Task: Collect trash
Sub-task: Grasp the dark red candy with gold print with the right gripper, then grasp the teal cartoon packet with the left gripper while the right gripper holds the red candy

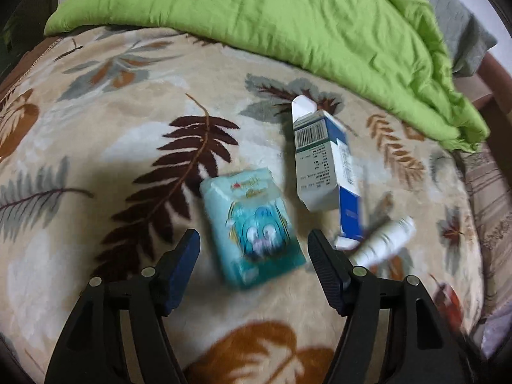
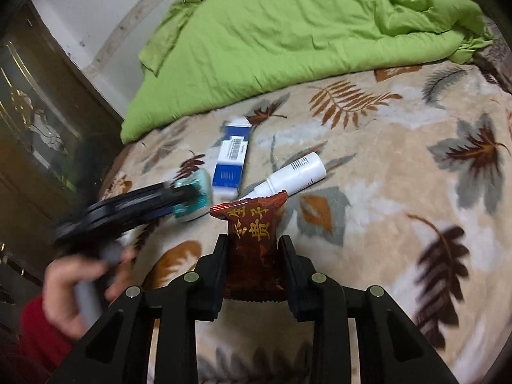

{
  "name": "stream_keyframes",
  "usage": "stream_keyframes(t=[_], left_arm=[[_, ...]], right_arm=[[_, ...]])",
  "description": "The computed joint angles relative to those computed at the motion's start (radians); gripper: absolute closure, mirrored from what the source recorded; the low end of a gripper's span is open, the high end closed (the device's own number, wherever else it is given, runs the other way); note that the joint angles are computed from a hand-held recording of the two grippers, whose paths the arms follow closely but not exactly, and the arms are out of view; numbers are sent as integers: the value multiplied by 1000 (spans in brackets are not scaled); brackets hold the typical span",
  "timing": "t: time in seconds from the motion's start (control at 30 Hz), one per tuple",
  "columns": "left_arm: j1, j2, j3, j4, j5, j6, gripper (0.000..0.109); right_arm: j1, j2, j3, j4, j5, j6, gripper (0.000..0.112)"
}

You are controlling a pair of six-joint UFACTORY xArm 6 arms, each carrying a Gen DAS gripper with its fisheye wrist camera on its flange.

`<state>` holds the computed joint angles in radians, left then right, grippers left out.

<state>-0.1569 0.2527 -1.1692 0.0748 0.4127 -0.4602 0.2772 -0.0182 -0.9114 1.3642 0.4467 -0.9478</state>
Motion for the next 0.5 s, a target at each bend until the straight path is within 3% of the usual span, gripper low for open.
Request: stream_keyframes(t=[0.17, 0.23, 0.33, 0.5], left_arm=[[8, 34, -9, 118, -54, -81, 42], [11, 10, 27, 186, -71, -116, 62], [19, -37, 97, 85, -116, -20, 70], [10, -191, 279, -49, -160, 120, 73]], right_arm=[[26, -60, 69, 37, -36, -32, 79], [28, -60, 76, 43, -35, -30, 79], [28, -69, 84, 82, -63, -38, 79], [47, -103, 117, 64, -87, -13, 79]])
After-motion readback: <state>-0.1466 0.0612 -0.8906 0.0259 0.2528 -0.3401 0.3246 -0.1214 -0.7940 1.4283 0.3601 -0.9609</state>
